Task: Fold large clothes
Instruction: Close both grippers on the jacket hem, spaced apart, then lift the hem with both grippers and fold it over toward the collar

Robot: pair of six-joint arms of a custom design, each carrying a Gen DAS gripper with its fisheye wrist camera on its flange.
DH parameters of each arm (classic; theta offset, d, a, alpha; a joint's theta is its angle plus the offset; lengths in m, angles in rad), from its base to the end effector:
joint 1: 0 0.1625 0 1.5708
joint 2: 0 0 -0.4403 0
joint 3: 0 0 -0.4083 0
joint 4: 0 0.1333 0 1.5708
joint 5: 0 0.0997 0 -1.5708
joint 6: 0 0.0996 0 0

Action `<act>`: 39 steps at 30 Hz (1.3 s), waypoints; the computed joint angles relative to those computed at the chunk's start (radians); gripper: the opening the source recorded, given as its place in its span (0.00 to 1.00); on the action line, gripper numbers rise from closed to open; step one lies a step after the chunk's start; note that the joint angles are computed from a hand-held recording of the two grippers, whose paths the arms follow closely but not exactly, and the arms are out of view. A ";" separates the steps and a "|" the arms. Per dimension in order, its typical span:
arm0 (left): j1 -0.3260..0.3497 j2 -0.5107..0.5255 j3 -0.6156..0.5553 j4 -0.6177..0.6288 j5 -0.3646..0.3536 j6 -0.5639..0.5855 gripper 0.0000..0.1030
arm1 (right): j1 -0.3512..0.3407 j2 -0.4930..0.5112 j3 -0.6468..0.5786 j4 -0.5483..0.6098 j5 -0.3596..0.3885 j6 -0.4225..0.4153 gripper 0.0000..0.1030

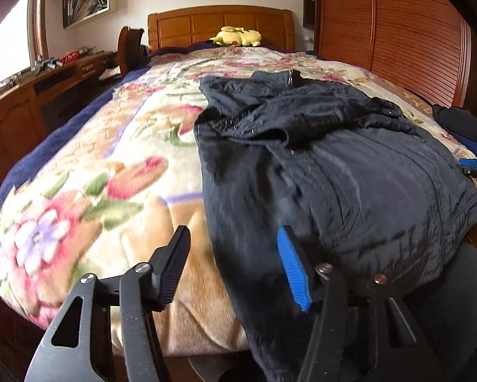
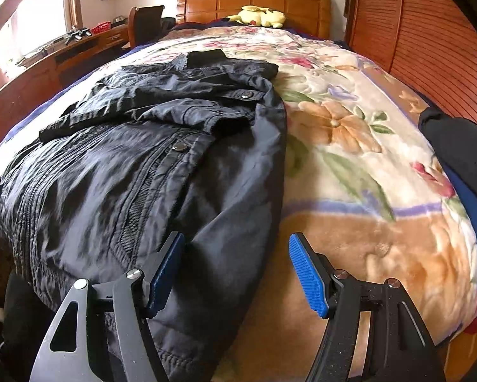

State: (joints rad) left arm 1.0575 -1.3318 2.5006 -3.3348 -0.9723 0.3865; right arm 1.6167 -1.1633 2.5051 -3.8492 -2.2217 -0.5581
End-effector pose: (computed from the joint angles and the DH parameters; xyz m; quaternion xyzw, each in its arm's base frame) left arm -0.0278 -0.4351 0.2023 0.3194 0.8602 -0.2975 0.2635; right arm 0.0908 -0.3863 0.2025 0.1137 -0.8502 0.3415 0.3843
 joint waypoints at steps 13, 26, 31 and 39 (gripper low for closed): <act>-0.003 -0.038 0.050 0.001 -0.027 0.003 0.40 | -0.007 -0.023 0.052 0.000 0.028 0.001 0.67; 0.004 -0.039 0.060 -0.010 -0.035 -0.020 0.40 | -0.013 -0.003 0.059 -0.015 0.035 0.005 0.62; 0.011 -0.039 0.065 -0.018 -0.044 -0.018 0.40 | -0.020 -0.006 0.066 -0.014 0.053 0.006 0.58; 0.002 -0.080 0.069 -0.009 -0.069 -0.017 0.06 | -0.004 0.010 0.071 -0.056 0.092 -0.031 0.07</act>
